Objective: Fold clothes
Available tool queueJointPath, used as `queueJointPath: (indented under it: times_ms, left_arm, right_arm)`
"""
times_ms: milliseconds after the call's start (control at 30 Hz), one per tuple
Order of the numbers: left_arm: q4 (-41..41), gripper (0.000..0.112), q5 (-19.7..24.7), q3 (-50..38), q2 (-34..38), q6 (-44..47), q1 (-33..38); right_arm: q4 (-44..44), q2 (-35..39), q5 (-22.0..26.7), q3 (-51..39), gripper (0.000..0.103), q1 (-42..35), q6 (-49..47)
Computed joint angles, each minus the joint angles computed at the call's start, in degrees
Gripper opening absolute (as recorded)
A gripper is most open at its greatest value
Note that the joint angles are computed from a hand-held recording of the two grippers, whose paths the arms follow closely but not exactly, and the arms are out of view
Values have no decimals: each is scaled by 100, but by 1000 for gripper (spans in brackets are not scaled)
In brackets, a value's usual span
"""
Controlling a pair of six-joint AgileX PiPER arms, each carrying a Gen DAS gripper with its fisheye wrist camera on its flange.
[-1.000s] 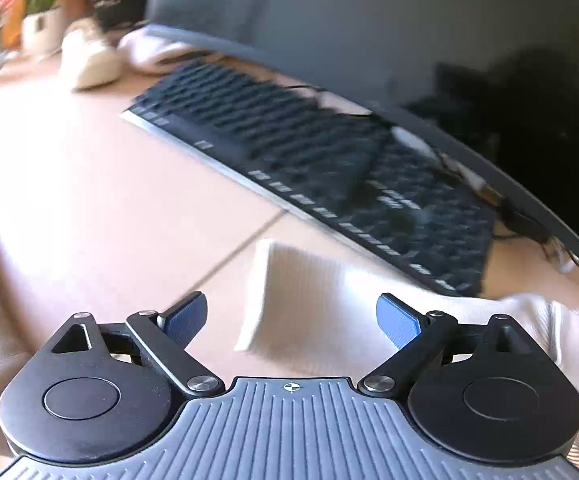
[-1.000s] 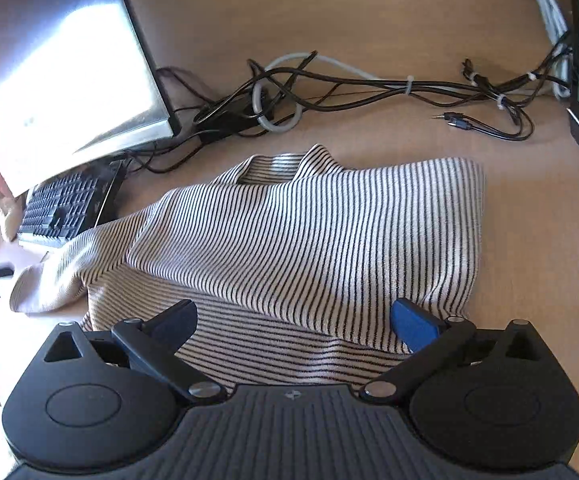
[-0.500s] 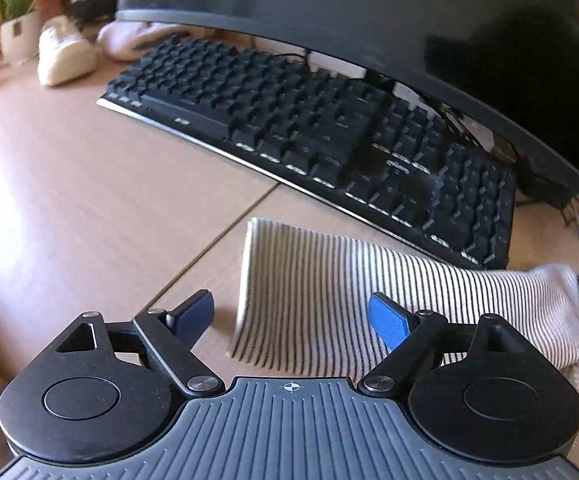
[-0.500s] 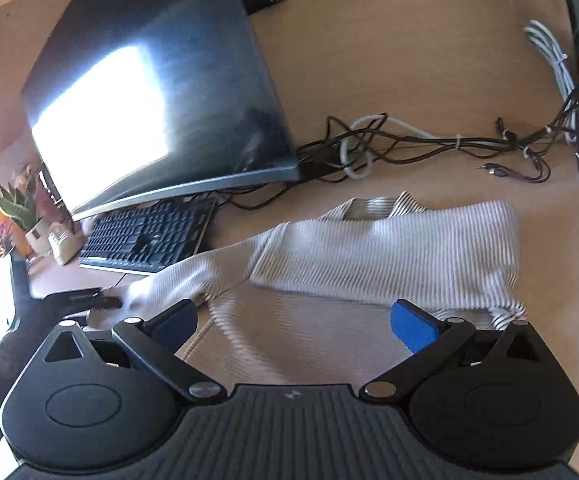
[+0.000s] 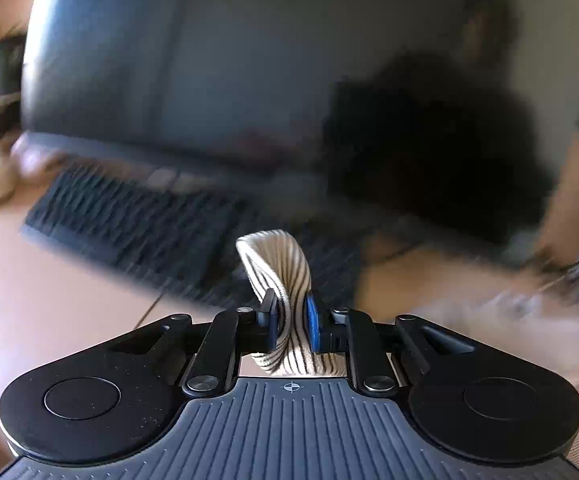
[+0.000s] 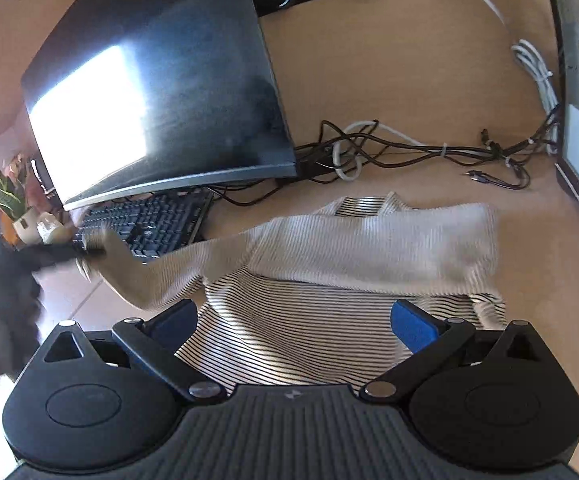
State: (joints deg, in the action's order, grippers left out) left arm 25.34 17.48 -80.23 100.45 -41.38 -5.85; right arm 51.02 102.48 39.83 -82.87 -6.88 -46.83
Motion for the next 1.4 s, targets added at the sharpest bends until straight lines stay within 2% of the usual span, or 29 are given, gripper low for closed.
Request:
queueJointPath:
  times_ms: [100, 167, 300, 433, 533, 567, 600, 667, 733, 800, 867, 1000, 1100, 1167, 1300, 1367, 1400]
  left_arm:
    - [-1287, 5, -48, -814, 100, 1311, -267]
    - [-1813, 5, 128, -1579, 384, 1972, -509]
    - [-2099, 6, 753, -3187, 1089, 2736, -959]
    - [-2285, 7, 992, -3460, 1196, 2922, -1051]
    - [-2150, 16, 1061, -2875, 1013, 2700, -1046]
    - [-1897, 25, 1012, -2519, 887, 2502, -1077]
    - [-1519, 40, 956, -2136, 755, 2204, -1121]
    - [-545, 57, 797, -1305, 494, 1441, -1180]
    - [444, 63, 714, -524, 243, 633, -1198]
    - [1226, 80, 713, 132, 38, -169, -1177]
    - [1573, 82, 696, 708, -140, -708, -1065]
    - [1479, 85, 619, 1521, -436, -1352, -839]
    - [1289, 94, 319, 2203, -838, -1468, -613]
    - [1381, 95, 284, 2376, -923, -1813, -422]
    - [1500, 94, 266, 2355, -776, -2577, 24]
    - [1823, 92, 165, 2260, -564, -2983, 218]
    - [1784, 89, 43, 2231, -479, -2885, 305]
  right_arm:
    - [-20, -198, -128, 347, 103, -83, -198]
    - [86, -331, -179, 624, 103, -175, -370]
    - [475, -595, -320, 1220, 103, -367, -728]
    - [830, -762, -425, 1655, 103, -477, -1040]
    - [819, -688, -484, 1607, 103, -424, -958]
    - [778, -645, -509, 1540, 103, -385, -876]
    - [715, -599, -536, 1463, 103, -325, -775]
    - [566, -505, -583, 1314, 103, -182, -613]
    - [379, -443, -592, 1201, 103, -40, -520]
    - [141, -373, -572, 1092, 103, 109, -403]
    - [-53, -306, -524, 1002, 103, 238, -321]
    - [-474, -165, -595, 742, 101, 650, -213]
    - [-875, 133, -589, 130, 83, 1165, -200]
    - [-1127, 428, -459, -429, 61, 1533, -180]
    - [-1709, 1022, -241, -1568, 60, 2188, 259]
    - [-1681, 1124, -188, -1811, 61, 2385, 327]
    - [-1641, 1114, -152, -1824, 61, 2438, 310]
